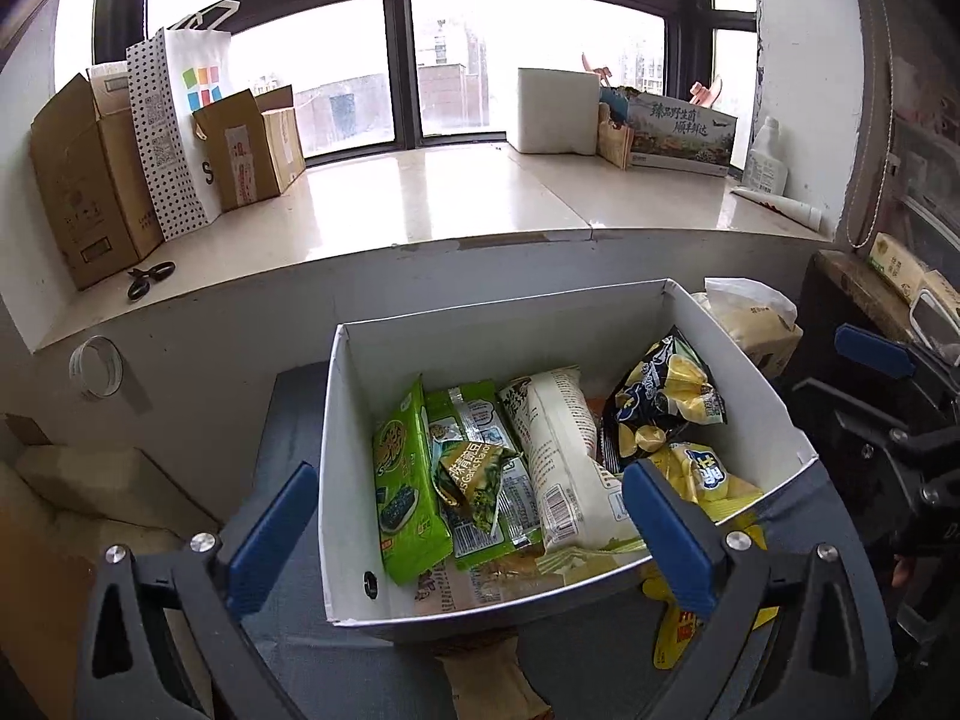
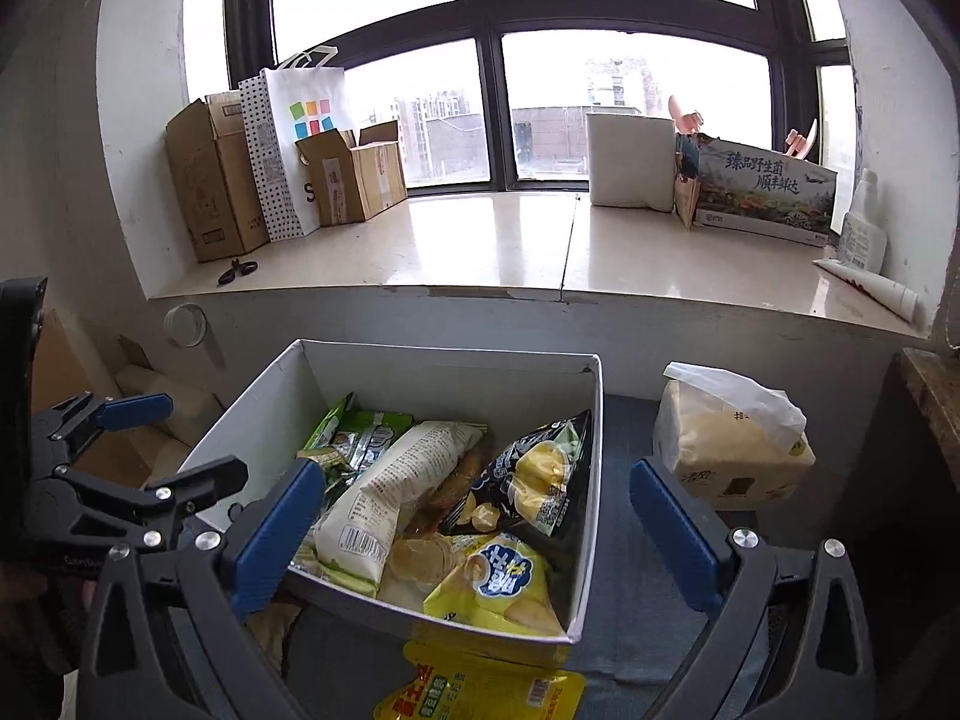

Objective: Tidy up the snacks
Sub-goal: 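Drop the jelly cup and green pea bag into the box with both tools, then grasp the yellow pouch with the right tool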

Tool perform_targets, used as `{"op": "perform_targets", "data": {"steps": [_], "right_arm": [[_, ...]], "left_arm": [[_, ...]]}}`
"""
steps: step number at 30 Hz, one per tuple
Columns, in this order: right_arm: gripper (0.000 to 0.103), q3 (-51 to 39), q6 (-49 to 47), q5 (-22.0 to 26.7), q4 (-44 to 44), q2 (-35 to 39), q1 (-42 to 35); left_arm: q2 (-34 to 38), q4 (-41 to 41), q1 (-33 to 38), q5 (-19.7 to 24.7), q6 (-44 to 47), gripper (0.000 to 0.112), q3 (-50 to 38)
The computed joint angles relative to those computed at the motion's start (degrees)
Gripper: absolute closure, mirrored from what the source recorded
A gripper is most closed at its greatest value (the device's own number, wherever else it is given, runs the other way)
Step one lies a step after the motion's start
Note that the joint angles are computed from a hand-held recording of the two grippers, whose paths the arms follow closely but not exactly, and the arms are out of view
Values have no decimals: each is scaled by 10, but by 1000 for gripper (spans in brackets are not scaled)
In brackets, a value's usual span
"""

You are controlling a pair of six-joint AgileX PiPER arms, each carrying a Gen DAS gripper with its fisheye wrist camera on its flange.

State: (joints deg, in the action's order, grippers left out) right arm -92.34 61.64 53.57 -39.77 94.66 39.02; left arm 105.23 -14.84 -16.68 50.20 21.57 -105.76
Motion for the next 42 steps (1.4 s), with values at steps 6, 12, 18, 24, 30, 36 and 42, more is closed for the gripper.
{"op": "perform_targets", "data": {"steps": [6, 12, 18, 24, 30, 36, 42], "right_arm": [[0, 148, 128, 5, -76, -89, 101], [0, 220, 332, 75, -136, -116, 236], [0, 235, 447, 143, -142, -92, 328], [0, 225, 451, 142, -93, -51, 323], [0, 247, 448, 94, -79, -41, 279], [0, 239, 352, 28, -35, -11, 168], [0, 174, 198, 17, 15, 48, 81]], "left_arm": [[-126, -104, 39, -47, 86, 9, 178], [-240, -232, 92, -27, 200, 9, 351], [-351, -264, 153, -19, 273, 9, 471], [-360, -275, 207, 13, 300, 9, 498], [-348, -277, 202, 10, 302, 9, 507], [-357, -268, 179, -3, 307, 9, 519], [-349, -268, 177, 0, 311, 9, 520]]}}
